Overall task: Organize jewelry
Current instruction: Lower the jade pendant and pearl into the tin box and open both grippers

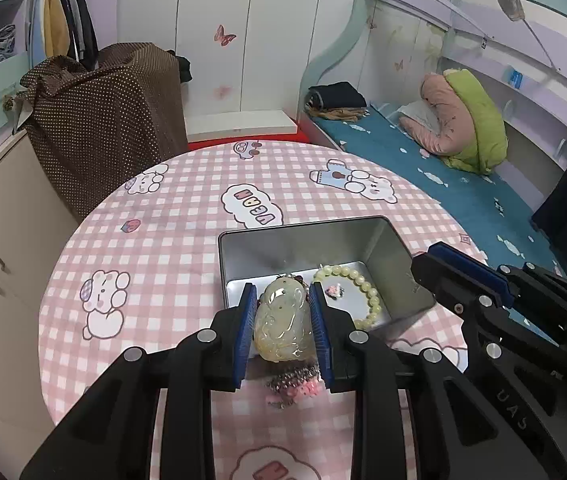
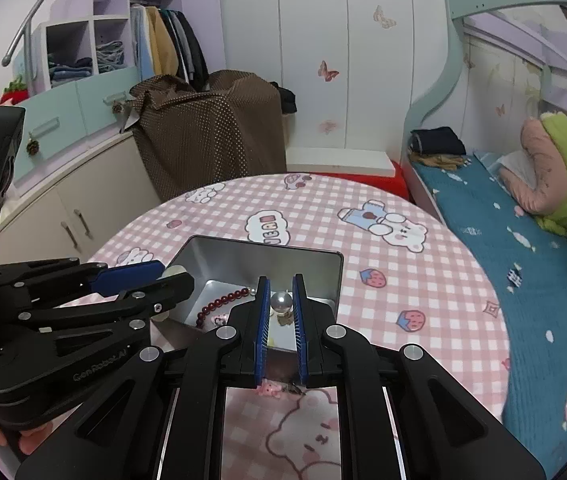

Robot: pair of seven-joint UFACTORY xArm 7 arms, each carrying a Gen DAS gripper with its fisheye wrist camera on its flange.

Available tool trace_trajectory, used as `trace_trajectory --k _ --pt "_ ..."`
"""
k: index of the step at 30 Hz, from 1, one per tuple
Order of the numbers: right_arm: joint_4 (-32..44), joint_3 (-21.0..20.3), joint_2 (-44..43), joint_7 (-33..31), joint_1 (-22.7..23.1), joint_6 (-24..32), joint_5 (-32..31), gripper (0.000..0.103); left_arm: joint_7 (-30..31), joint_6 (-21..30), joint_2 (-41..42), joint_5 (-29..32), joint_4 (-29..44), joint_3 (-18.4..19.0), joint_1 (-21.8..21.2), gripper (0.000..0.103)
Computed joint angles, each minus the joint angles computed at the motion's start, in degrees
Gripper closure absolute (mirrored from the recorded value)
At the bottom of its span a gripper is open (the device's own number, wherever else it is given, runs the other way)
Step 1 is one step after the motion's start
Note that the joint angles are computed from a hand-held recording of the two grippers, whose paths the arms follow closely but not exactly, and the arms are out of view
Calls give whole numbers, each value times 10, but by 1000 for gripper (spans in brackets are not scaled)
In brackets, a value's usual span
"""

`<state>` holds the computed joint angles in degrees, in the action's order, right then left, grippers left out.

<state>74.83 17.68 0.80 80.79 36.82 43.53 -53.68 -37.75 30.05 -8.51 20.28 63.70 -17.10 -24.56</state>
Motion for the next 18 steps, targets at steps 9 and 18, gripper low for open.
trace_trajectory --k 9,18 --pt "3 -12 15 0 0 -18 7 89 0 5 21 8 14 5 -3 77" --pt "-4 -9 0 35 4 36 -2 33 -57 41 10 66 18 5 1 43"
